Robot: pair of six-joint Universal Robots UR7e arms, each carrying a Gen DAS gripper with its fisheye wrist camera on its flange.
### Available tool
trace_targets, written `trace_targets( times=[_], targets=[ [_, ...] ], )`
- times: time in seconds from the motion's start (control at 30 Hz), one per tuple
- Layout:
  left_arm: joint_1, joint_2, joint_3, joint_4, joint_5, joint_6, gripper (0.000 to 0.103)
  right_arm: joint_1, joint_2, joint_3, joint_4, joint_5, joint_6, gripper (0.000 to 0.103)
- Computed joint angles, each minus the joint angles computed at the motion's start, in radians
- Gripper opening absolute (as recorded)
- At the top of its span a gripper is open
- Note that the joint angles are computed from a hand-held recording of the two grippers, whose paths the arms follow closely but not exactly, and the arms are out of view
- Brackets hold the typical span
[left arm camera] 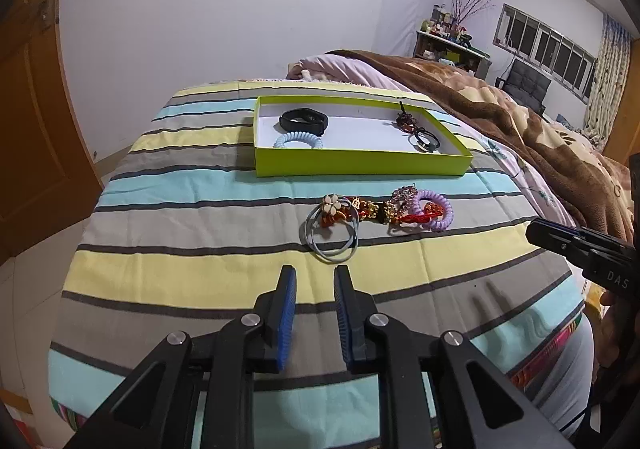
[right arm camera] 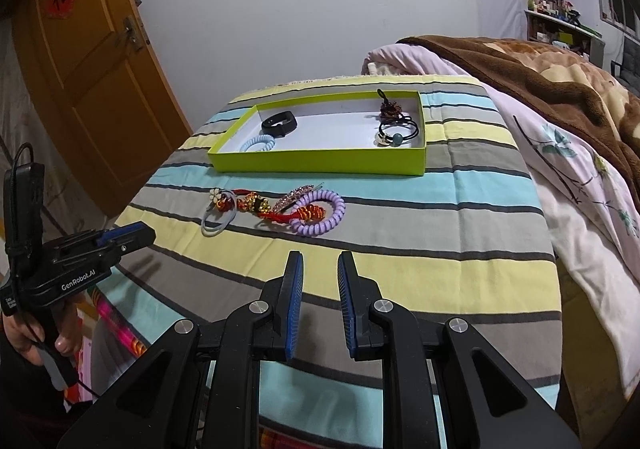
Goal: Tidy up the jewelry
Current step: 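Lift both open tools out of the box back toward the jewelry row, then lower the left tool onto the grey hair tie while the right lowers onto the pink beaded clip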
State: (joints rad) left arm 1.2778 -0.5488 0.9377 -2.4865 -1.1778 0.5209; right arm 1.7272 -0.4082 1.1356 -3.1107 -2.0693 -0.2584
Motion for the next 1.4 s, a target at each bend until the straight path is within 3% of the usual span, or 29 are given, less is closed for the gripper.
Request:
trace_targets(
  times=[0.7,0.93,1.17,1.3,1.4],
  targets=[
    [0.004,0.244,-0.389,0.192,0.043,0.063,0.024,-0.018,0.129,-0.281,0.195,0.022,-0.018,0.018],
    [0.001,0.292,-0.452,0.219,0.080,0.068,0.024,-0.023,0.185,-0.404,0.286,0.035,-0.019,0.018],
    [0.002,0.294,-0.436,0.175,0.084,0.089,0.023,-0.034,0.267,-0.584,0.451,0.067,0.016,0.018],
    [0.006,0.296,-0.441,0.165,0.085,0.087,0.013,-0.040,0.322,-0.702,0.553,0.069,0.042,0.018],
    [0.010,0.300,-0.457,0.177,0.075,0.078,0.012,-0.041,0.363,-0.791,0.624,0.072,0.051,0.019]
  ],
)
